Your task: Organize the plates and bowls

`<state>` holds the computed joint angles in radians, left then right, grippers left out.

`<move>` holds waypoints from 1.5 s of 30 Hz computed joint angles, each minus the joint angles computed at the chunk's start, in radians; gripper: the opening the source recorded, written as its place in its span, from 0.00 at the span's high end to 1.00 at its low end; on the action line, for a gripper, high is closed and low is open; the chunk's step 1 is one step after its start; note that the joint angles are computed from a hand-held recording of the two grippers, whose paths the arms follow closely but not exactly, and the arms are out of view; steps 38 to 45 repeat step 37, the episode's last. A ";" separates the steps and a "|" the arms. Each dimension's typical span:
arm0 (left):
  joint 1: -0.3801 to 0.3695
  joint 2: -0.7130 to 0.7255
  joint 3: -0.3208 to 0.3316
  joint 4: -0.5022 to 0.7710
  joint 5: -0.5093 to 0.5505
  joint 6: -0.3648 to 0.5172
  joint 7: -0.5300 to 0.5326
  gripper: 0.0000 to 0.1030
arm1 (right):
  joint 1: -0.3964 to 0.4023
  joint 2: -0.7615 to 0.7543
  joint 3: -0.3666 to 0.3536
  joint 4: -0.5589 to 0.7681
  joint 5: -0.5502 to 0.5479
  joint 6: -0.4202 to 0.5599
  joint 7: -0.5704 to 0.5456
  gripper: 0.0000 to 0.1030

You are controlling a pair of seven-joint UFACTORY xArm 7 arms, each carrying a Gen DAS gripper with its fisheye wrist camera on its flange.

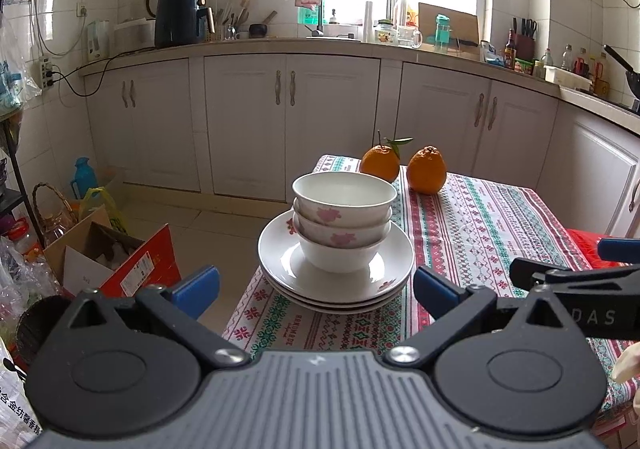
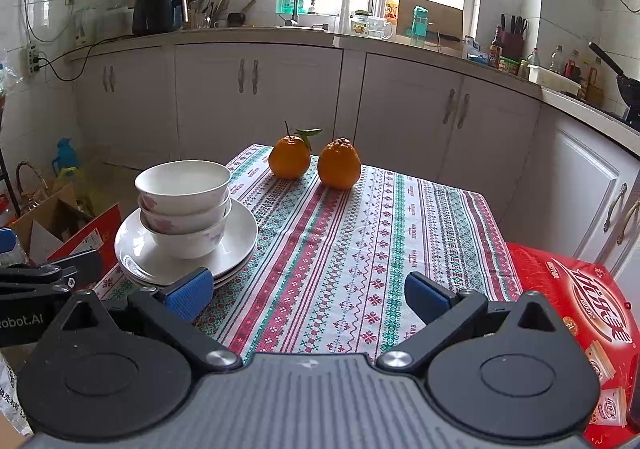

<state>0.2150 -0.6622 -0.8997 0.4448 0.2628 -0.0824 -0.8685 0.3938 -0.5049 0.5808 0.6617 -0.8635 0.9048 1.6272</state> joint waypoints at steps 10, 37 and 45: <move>-0.002 0.005 0.004 0.004 0.003 0.005 -0.001 0.01 | 0.002 0.004 -0.001 0.004 -0.003 0.008 -0.001 0.00; -0.013 0.013 0.018 0.004 0.004 0.007 -0.003 0.01 | 0.015 0.016 -0.005 0.017 -0.013 0.031 0.004 0.00; -0.013 0.013 0.018 0.004 0.004 0.007 -0.003 0.01 | 0.015 0.016 -0.005 0.017 -0.013 0.031 0.004 0.00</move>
